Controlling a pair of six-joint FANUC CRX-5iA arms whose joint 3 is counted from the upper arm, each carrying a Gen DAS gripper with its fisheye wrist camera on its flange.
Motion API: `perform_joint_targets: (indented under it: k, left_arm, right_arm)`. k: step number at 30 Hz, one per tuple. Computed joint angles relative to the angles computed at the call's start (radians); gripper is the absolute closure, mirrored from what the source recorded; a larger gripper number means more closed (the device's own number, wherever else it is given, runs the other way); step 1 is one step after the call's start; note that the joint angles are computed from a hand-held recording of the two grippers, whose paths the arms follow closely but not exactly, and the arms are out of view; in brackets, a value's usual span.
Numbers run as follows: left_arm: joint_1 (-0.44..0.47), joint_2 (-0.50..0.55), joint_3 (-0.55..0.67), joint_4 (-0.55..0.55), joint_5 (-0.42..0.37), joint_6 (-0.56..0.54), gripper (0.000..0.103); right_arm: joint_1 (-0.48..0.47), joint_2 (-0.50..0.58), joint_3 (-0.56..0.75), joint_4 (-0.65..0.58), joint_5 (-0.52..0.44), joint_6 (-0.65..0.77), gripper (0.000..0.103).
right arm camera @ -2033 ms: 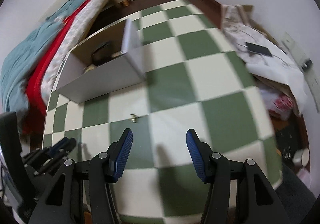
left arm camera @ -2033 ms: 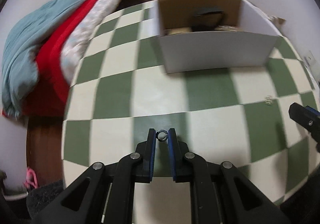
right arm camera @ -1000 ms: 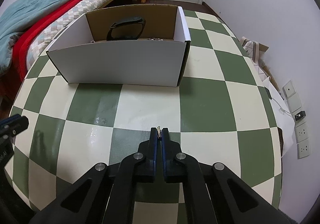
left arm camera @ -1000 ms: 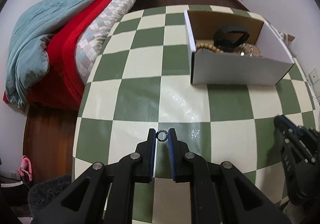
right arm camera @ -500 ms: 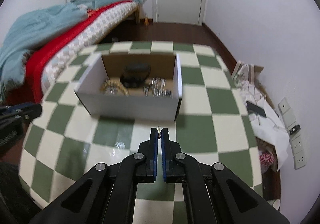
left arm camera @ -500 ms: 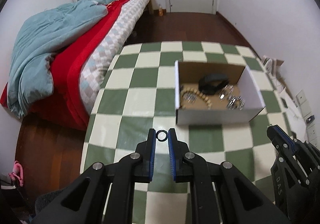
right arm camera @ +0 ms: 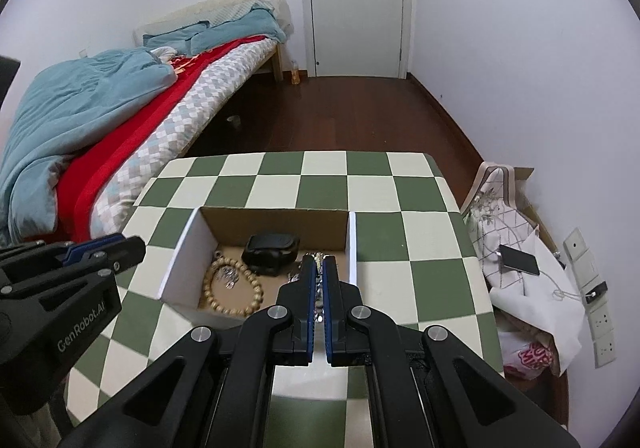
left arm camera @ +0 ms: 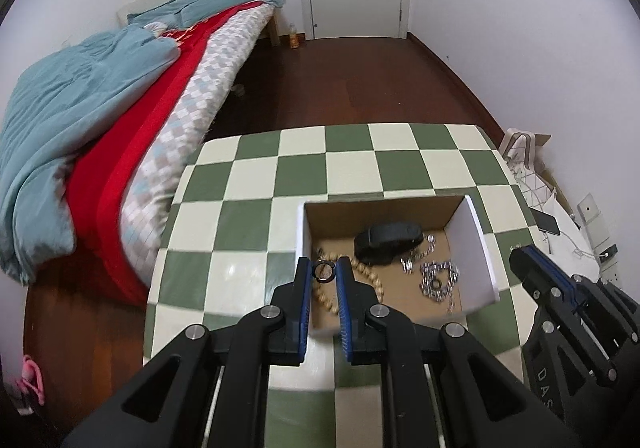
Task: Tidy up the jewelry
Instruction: 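Lower the black ring and gold stud into the box and open both grippers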
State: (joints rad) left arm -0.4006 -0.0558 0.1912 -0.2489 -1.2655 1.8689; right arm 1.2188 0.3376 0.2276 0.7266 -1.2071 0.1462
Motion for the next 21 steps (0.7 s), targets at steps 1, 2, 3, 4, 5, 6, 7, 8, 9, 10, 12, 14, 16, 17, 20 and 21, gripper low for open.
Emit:
perform_joint_targets:
  k: [1,2,3,4,5,6,7,8,9,10,12,14,16,17,20,21]
  left_arm:
    - [0.003,0.01,0.005,0.005,0.002,-0.005,0.093]
    - [0.007,0.02,0.01,0.01,0.006,-0.01,0.093]
    - [0.011,0.031,0.013,0.02,0.009,-0.018,0.093]
    - [0.016,0.041,0.016,0.029,0.011,-0.022,0.093]
    - [0.018,0.049,0.017,0.035,0.013,-0.025,0.093]
    - [0.021,0.056,0.019,0.041,0.015,-0.027,0.093]
    - [0.023,0.063,0.019,0.045,0.016,-0.03,0.093]
    - [0.024,0.069,0.02,0.048,0.018,-0.031,0.093]
    - [0.024,0.073,0.02,0.048,0.019,-0.03,0.093]
    - [0.027,0.076,0.018,0.054,0.022,-0.03,0.093]
    - [0.033,0.083,0.015,0.065,0.023,-0.032,0.093]
    - [0.04,0.084,0.009,0.078,0.026,-0.035,0.093]
    - [0.046,0.085,0.004,0.092,0.029,-0.041,0.093]
    - [0.049,0.085,0.003,0.098,0.029,-0.043,0.093]
    - [0.054,0.076,-0.004,0.099,0.037,-0.025,0.09]
    - [0.052,0.077,0.001,0.091,0.033,-0.017,0.089]
  right_arm:
    - [-0.012,0.0,-0.001,-0.011,0.014,0.002,0.1]
    - [-0.019,0.0,-0.004,-0.019,0.023,0.005,0.1]
    - [-0.029,0.002,-0.003,-0.03,0.033,0.012,0.1]
    - [-0.04,0.004,-0.003,-0.041,0.045,0.019,0.1]
    - [-0.049,0.006,-0.003,-0.052,0.056,0.026,0.1]
    - [-0.058,0.009,-0.002,-0.062,0.063,0.034,0.1]
    - [-0.061,0.009,-0.006,-0.067,0.071,0.035,0.1]
    - [-0.069,0.01,-0.006,-0.078,0.082,0.042,0.1]
    - [-0.074,0.012,-0.006,-0.085,0.089,0.046,0.1]
    - [-0.079,0.014,-0.005,-0.093,0.098,0.055,0.1]
    - [-0.088,0.019,-0.001,-0.106,0.112,0.068,0.1]
    - [-0.094,0.028,0.011,-0.125,0.117,0.088,0.1]
    - [-0.101,0.035,0.019,-0.145,0.126,0.105,0.1]
    - [-0.103,0.034,0.019,-0.153,0.135,0.108,0.099]
    - [-0.11,0.033,0.025,-0.19,0.152,0.124,0.099]
    - [-0.113,0.033,0.029,-0.206,0.156,0.132,0.099]
